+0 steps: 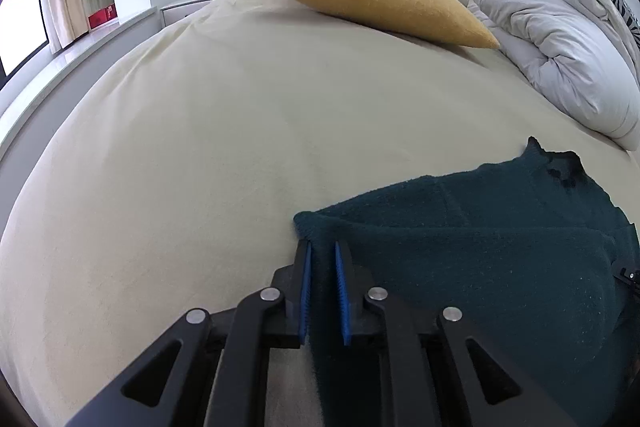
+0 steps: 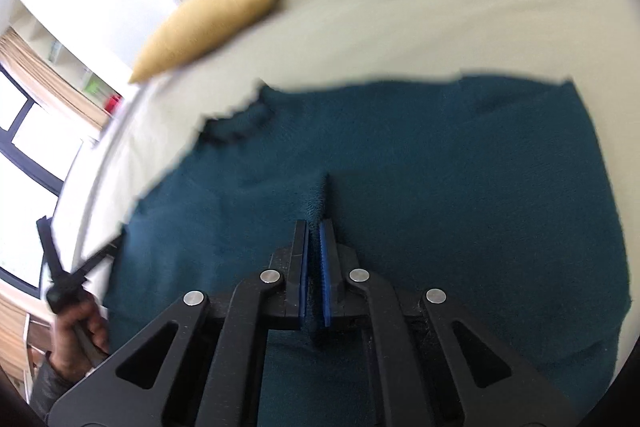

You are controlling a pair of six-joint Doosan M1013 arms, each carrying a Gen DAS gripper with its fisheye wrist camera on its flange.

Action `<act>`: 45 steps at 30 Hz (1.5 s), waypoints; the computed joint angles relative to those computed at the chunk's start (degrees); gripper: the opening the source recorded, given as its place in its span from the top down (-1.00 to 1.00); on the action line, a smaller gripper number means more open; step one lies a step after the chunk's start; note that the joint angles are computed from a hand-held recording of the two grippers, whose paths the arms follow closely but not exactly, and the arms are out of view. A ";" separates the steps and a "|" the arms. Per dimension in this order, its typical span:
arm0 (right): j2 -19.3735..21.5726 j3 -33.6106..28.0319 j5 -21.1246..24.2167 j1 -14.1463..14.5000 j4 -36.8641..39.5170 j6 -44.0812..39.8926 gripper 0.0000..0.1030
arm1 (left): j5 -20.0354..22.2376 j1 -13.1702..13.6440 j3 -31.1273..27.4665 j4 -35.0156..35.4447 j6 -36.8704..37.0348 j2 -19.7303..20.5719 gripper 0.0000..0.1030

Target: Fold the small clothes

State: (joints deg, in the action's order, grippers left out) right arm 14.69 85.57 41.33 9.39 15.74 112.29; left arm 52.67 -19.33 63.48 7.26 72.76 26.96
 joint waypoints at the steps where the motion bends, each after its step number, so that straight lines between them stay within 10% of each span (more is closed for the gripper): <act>1: -0.41 1.13 -1.71 -0.62 3.23 -2.33 0.95 | 0.16 -0.05 -0.10 0.31 0.10 -0.04 0.67; 9: -4.34 2.28 -6.96 1.46 -6.11 5.85 0.79 | -5.75 -3.08 7.73 11.18 -2.95 -6.87 0.58; 14: -0.03 -1.98 4.00 3.09 -2.52 -1.52 0.43 | -1.12 -4.54 8.24 10.94 2.98 -5.69 0.50; 20: -5.36 2.86 -0.11 2.39 -6.88 7.76 0.40 | 1.10 -3.02 8.45 6.80 3.23 -7.72 0.19; 29: -19.38 14.74 -1.77 -0.16 2.48 -1.47 0.39 | -3.84 1.07 23.22 -13.27 10.72 -20.71 -0.41; 34: -27.30 20.84 2.47 -2.63 10.44 -5.55 -0.05 | 0.45 4.45 28.43 -27.87 16.71 -25.62 -0.47; 45: -37.09 28.92 13.48 -8.58 16.81 -6.25 -0.05 | 12.32 7.40 35.00 -42.62 18.05 -30.12 -0.47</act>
